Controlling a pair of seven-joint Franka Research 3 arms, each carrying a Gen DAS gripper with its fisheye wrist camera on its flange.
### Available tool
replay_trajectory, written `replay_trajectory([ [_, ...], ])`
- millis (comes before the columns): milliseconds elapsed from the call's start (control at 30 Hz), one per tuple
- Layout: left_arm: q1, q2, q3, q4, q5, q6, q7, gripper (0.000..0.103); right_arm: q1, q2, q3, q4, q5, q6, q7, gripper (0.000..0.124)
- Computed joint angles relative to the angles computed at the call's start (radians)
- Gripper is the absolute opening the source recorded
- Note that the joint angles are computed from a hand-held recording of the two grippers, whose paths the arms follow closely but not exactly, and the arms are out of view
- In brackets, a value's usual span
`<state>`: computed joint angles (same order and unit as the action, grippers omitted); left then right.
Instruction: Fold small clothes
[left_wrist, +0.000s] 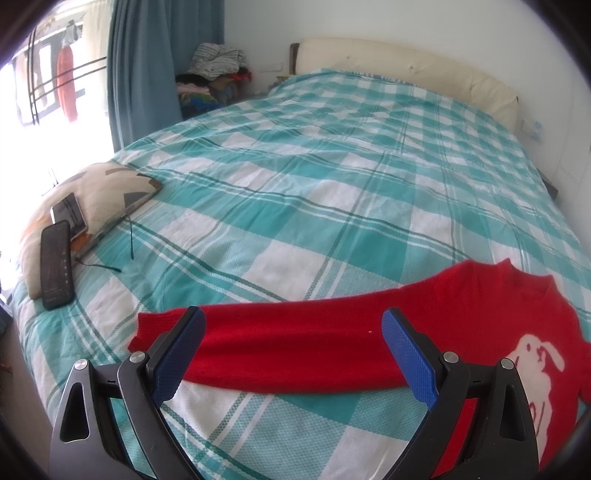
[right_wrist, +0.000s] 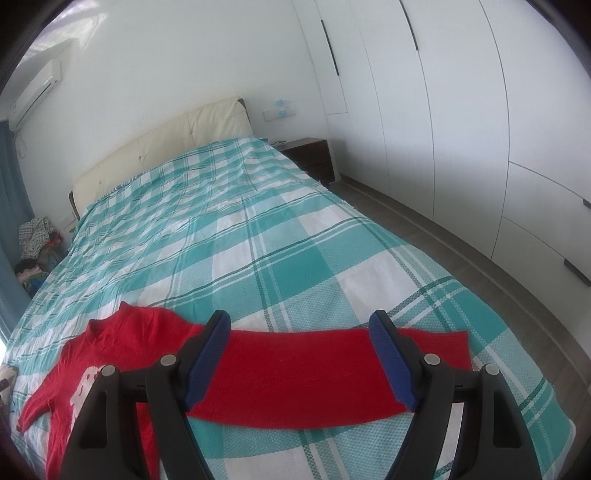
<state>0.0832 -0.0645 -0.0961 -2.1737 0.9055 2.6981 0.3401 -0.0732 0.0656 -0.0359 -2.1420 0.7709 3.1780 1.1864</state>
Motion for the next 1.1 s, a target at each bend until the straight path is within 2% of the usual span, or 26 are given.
replay_trajectory([
  [33, 0.0, 0.0, 0.0, -0.001, 0.001, 0.001, -0.002, 0.097, -0.037, 0.005, 0.029, 0.023, 0.137, -0.037, -0.095, 0.077],
  [100, 0.0, 0.0, 0.001, -0.001, -0.007, 0.004, 0.001, 0.097, -0.071, 0.011, 0.023, 0.054, 0.339, -0.137, -0.189, 0.077],
  [267, 0.004, -0.006, 0.011, -0.016, -0.082, 0.04, 0.047, 0.097, -0.122, 0.037, -0.06, 0.056, 0.527, -0.4, -0.105, 0.077],
  [333, 0.007, -0.006, 0.014, -0.022, -0.12, 0.055, 0.069, 0.097, -0.139, 0.039, -0.077, 0.041, 0.572, -0.452, -0.079, 0.077],
  [533, 0.009, 0.002, 0.011, -0.022, -0.192, 0.071, 0.107, 0.097, -0.161, 0.046, -0.101, 0.023, 0.655, -0.487, -0.069, 0.076],
  [767, -0.004, 0.021, 0.0, 0.001, -0.159, 0.032, 0.111, 0.097, -0.174, 0.125, -0.084, 0.091, 0.709, -0.443, -0.072, 0.059],
  [833, -0.009, 0.024, -0.001, 0.008, -0.135, 0.014, 0.104, 0.097, -0.168, 0.147, -0.079, 0.113, 0.652, -0.425, -0.044, 0.049],
  [867, -0.011, 0.027, -0.001, 0.011, -0.131, 0.008, 0.105, 0.097, -0.163, 0.16, -0.078, 0.125, 0.589, -0.418, -0.009, 0.033],
  [900, -0.013, 0.028, 0.0, 0.012, -0.132, 0.006, 0.108, 0.097, -0.16, 0.172, -0.079, 0.135, 0.519, -0.421, 0.032, 0.023],
  [933, -0.014, 0.027, 0.002, 0.012, -0.134, 0.006, 0.11, 0.097, -0.16, 0.183, -0.079, 0.143, 0.459, -0.427, 0.071, 0.004],
  [967, -0.014, 0.025, 0.004, 0.009, -0.134, 0.007, 0.107, 0.097, -0.155, 0.183, -0.075, 0.143, 0.42, -0.402, 0.096, 0.004],
  [1033, -0.013, 0.022, 0.007, 0.006, -0.136, 0.018, 0.099, 0.097, -0.118, 0.164, -0.077, 0.14, 0.26, -0.318, 0.156, 0.004],
  [1100, -0.008, 0.016, 0.011, -0.001, -0.138, 0.033, 0.095, 0.097, -0.11, 0.133, -0.033, 0.157, 0.235, -0.252, 0.072, 0.004],
])
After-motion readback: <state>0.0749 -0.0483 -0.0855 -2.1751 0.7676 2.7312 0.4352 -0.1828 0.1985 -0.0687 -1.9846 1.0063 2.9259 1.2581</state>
